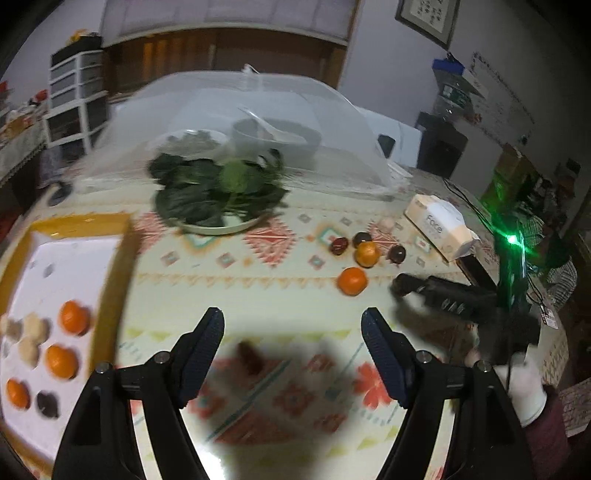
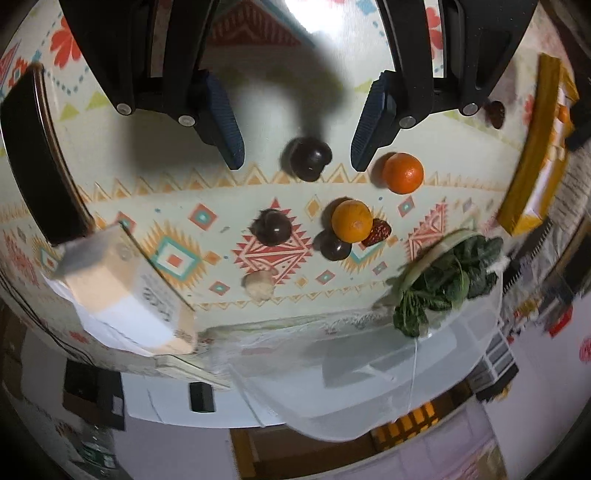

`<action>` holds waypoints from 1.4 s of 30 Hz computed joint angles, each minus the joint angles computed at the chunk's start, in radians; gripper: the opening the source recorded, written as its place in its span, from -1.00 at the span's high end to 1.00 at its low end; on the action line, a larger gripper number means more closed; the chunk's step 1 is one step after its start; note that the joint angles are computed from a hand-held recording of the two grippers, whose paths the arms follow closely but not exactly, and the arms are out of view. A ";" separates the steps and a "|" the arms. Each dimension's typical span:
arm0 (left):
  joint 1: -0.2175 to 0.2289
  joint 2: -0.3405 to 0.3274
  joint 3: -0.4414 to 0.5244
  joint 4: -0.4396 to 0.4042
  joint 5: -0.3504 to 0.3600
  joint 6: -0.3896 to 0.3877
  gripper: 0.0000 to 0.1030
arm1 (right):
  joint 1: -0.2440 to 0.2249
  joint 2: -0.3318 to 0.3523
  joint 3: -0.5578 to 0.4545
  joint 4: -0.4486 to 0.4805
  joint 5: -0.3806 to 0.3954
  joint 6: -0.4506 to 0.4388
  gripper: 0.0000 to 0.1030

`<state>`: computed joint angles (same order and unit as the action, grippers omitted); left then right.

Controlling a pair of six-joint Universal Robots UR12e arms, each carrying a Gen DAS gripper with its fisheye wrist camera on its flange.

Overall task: Organize fruits
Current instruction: 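Grasp a mandarin with left tool while right tool grasps a dark plum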

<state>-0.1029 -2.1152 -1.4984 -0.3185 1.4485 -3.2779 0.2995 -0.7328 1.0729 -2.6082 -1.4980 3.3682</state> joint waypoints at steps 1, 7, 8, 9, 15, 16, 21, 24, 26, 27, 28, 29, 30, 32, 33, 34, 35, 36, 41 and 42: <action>-0.004 -0.016 0.026 -0.023 -0.004 0.000 -0.48 | 0.004 0.006 -0.009 0.009 -0.011 -0.010 -0.15; -0.016 -0.085 0.125 -0.079 -0.029 -0.017 -0.48 | 0.010 0.024 -0.033 0.033 -0.048 -0.039 0.10; -0.017 -0.095 0.137 -0.084 -0.034 -0.013 -0.48 | 0.008 0.022 -0.029 0.027 -0.045 -0.044 0.15; -0.020 -0.103 0.148 -0.091 -0.029 -0.012 -0.48 | 0.006 0.020 -0.024 0.020 -0.032 -0.041 0.24; -0.014 -0.143 0.195 -0.137 -0.051 -0.059 -0.48 | -0.002 0.010 -0.002 -0.031 0.007 -0.014 0.45; -0.013 -0.149 0.201 -0.142 -0.059 -0.067 -0.48 | -0.004 0.007 0.004 -0.040 0.014 -0.004 0.45; -0.028 -0.185 0.245 -0.167 -0.049 -0.042 -0.48 | -0.014 -0.002 0.025 -0.072 0.056 0.030 0.44; -0.042 -0.205 0.271 -0.174 -0.034 -0.007 -0.48 | -0.021 -0.008 0.039 -0.099 0.074 0.057 0.44; -0.052 -0.218 0.287 -0.175 -0.015 0.019 -0.47 | -0.027 -0.011 0.046 -0.114 0.089 0.078 0.44; -0.057 -0.225 0.296 -0.178 -0.007 0.034 -0.45 | -0.030 -0.011 0.048 -0.117 0.098 0.087 0.44; -0.060 -0.228 0.300 -0.180 0.000 0.045 -0.31 | -0.031 -0.011 0.049 -0.118 0.102 0.091 0.44; -0.064 -0.232 0.308 -0.189 0.012 0.057 -0.05 | -0.032 -0.011 0.048 -0.117 0.105 0.093 0.44; -0.068 -0.237 0.316 -0.204 0.022 0.068 0.14 | -0.033 -0.010 0.047 -0.114 0.111 0.095 0.44; -0.072 -0.239 0.317 -0.204 0.034 0.075 0.37 | -0.036 -0.010 0.049 -0.117 0.130 0.101 0.44; -0.074 -0.238 0.313 -0.195 0.047 0.078 0.37 | -0.038 -0.011 0.052 -0.124 0.137 0.107 0.44; -0.075 -0.236 0.307 -0.185 0.056 0.076 0.37 | -0.040 -0.012 0.055 -0.133 0.144 0.112 0.44; -0.073 -0.233 0.300 -0.177 0.052 0.071 0.37 | -0.043 -0.013 0.060 -0.147 0.157 0.123 0.44; -0.071 -0.228 0.294 -0.171 0.046 0.062 0.37 | -0.047 -0.014 0.064 -0.158 0.171 0.135 0.44; -0.063 -0.203 0.259 -0.139 0.029 0.034 0.37 | -0.063 -0.013 0.078 -0.207 0.243 0.193 0.44; -0.062 -0.197 0.251 -0.133 0.027 0.030 0.37 | -0.065 -0.011 0.077 -0.208 0.252 0.198 0.44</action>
<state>-0.1651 -2.3124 -1.2475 -0.4518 1.4752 -3.2478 0.2347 -0.7443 1.1503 -2.8165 -1.2465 3.5659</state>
